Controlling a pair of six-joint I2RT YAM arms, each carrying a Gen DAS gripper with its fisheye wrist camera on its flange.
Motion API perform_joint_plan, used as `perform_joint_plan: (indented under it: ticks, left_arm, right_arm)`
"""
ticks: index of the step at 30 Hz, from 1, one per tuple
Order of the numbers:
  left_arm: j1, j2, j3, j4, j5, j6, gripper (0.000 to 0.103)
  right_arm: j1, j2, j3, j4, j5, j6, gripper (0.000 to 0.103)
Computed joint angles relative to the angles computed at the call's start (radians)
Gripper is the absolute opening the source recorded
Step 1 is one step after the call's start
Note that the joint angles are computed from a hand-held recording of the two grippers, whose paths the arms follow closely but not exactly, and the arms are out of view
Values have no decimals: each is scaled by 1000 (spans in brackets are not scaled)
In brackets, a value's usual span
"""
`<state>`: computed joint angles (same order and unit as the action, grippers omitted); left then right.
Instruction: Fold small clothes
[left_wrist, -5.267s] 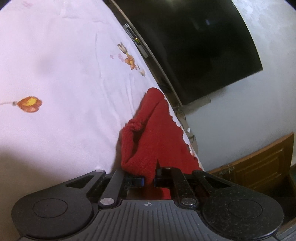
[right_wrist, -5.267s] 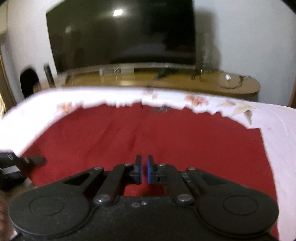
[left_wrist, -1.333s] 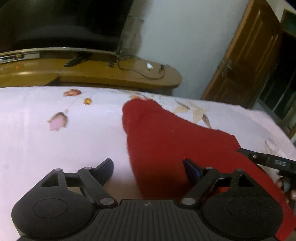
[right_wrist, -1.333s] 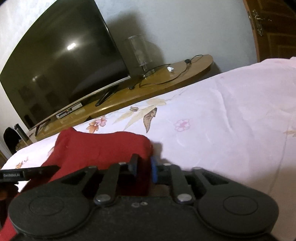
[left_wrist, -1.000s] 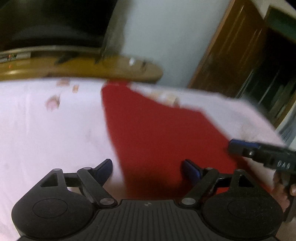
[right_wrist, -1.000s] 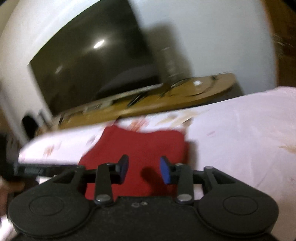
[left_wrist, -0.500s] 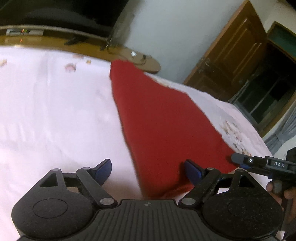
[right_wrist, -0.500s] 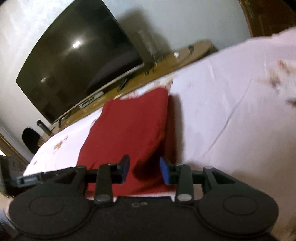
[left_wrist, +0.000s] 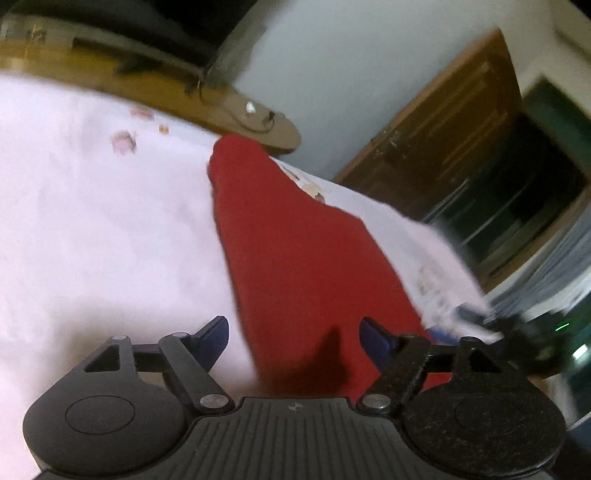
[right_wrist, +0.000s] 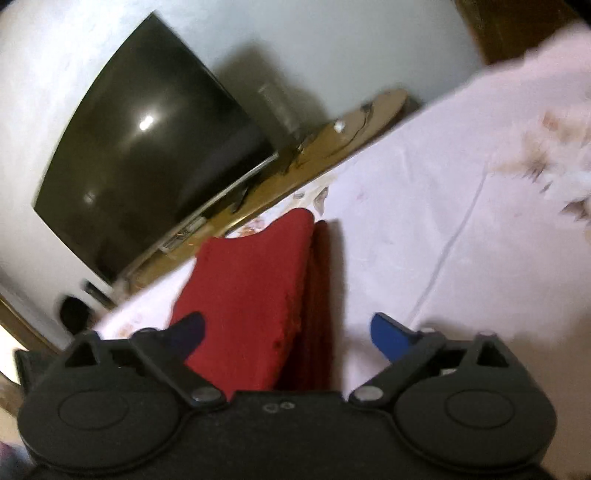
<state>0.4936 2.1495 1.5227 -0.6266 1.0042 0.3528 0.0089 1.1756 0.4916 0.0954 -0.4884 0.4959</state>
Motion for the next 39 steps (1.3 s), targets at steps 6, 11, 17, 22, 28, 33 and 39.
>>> perform_joint_plan:
  ticks: [6,11,17,22,28,33,39]
  left_arm:
    - [-38,186,243,-176,7,-10,77]
    - [-57,220,274,-196,42,10,77]
    - [-92,208,270,-176,32,25,76]
    - [-98,183,215,-88,11,-6,56]
    - [-109,100,87,69,-28,-63,46]
    - [-102,43,57,65,-33,-14,43]
    - [-43,-14,92,-67,11,104,43]
  right_arm:
    - [-95,429,233,-6,-244,-24,76]
    - [-84,515,312,-30,-290,-78,59]
    - [-46,571,362,-26,-330,-107,54]
    - [-52,537,312,16,-361,-114,48]
    - [-28,494,267,63,-287,-96,42]
    - [0,411,227,63,-216,-76,37]
    - [71,251,206,-16,-128,-41,36]
